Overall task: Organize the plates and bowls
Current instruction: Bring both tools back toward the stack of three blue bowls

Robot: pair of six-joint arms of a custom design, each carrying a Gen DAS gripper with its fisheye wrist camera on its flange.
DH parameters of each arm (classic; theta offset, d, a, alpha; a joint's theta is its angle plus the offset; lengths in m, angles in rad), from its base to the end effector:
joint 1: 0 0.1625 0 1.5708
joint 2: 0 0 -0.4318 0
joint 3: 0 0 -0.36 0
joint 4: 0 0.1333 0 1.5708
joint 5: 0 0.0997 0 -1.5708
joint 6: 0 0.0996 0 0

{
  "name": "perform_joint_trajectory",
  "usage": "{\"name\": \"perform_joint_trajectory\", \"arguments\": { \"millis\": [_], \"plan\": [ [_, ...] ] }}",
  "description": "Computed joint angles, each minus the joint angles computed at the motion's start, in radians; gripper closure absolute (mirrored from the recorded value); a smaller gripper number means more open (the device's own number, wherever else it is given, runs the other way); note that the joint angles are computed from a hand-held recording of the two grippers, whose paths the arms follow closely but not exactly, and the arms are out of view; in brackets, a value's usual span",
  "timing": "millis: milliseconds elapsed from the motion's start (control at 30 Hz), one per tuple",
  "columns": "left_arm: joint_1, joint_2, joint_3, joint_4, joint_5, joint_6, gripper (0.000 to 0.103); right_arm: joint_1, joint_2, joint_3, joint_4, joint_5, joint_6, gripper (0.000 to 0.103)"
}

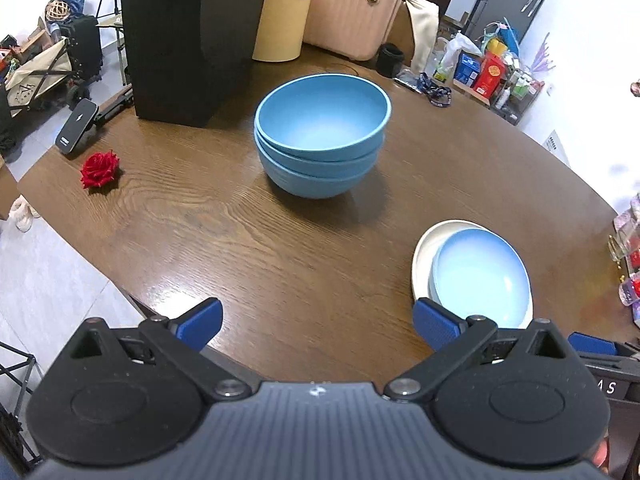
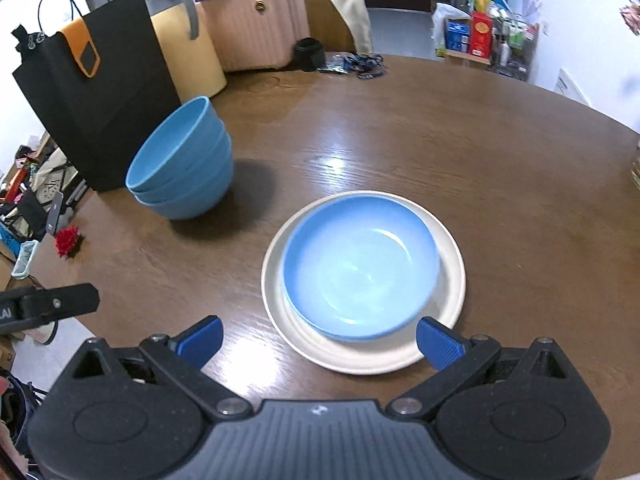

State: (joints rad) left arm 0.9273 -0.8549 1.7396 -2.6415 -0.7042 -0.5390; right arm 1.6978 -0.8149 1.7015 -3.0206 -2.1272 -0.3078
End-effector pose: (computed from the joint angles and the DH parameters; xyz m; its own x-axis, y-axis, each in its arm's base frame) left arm -0.2054 -0.6226 0.1648 -0.8197 -0.1669 -0.5479 0.1968 0.8162 -0.5431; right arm 0.1628 -0.6377 0.1794 -0.8043 -0.0901 0.5873 -0.3681 0.8515 -0.3735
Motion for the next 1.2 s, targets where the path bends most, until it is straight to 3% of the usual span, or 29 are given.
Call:
{"name": "perform_joint_trajectory", "arguments": {
  "millis": [267,433,867,1200],
  "plan": [
    [0.008,-0.001,-0.009,-0.033,-0.022,0.082,0.0,0.011,-0.002,0.02,-0.029,-0.034,0.032,0.0],
    [0.044,0.002,-0.056,-0.06,-0.046,0.2,0.0,0.029,0.034,-0.009,-0.067,-0.064,0.072,0.0],
    [0.165,0.028,-0.281,0.0,-0.136,0.448,0.0,0.106,0.211,-0.245,-0.011,-0.149,0.215,0.0],
    [0.255,0.084,-0.481,0.102,-0.177,0.554,0.0,0.142,0.364,-0.472,0.072,-0.175,0.255,0.0]
  ]
}}
